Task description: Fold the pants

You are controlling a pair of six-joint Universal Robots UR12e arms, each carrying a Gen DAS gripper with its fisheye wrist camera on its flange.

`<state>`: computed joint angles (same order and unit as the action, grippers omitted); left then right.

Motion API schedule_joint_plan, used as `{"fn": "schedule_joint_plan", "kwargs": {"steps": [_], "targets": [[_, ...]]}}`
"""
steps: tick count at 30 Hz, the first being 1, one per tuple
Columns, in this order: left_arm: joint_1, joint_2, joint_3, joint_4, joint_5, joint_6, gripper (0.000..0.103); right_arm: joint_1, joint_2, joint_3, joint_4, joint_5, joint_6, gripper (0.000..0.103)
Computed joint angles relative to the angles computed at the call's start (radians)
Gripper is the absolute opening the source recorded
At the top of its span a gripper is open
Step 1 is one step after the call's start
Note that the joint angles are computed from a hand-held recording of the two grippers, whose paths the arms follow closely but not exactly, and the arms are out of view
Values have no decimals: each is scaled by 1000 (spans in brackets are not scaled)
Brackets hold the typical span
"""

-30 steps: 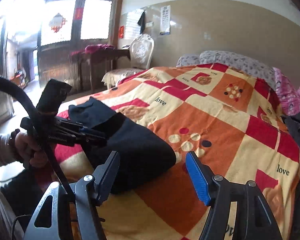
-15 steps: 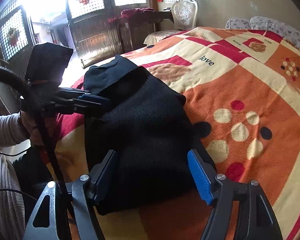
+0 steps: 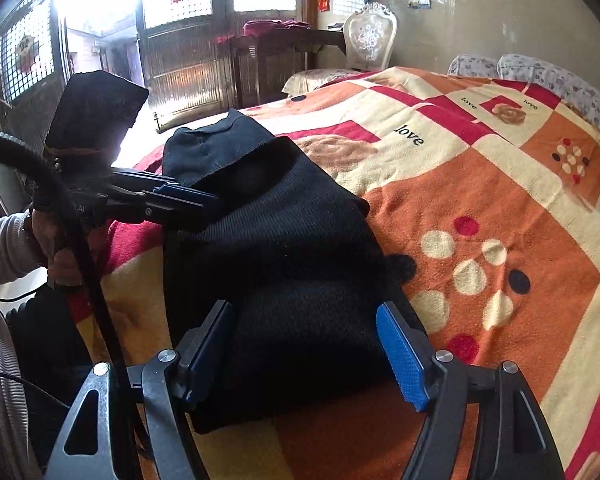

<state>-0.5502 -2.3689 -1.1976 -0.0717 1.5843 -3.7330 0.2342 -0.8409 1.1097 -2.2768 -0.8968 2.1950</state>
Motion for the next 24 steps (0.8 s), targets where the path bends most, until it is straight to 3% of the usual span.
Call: {"fn": "schedule_joint_plan", "kwargs": {"steps": [10, 24], "targets": [[14, -4, -11, 54, -54, -34, 32, 2, -3, 11, -38, -13, 22, 73], [8, -3, -6, 36, -38, -16, 32, 1, 4, -4, -10, -2, 27, 76]]}}
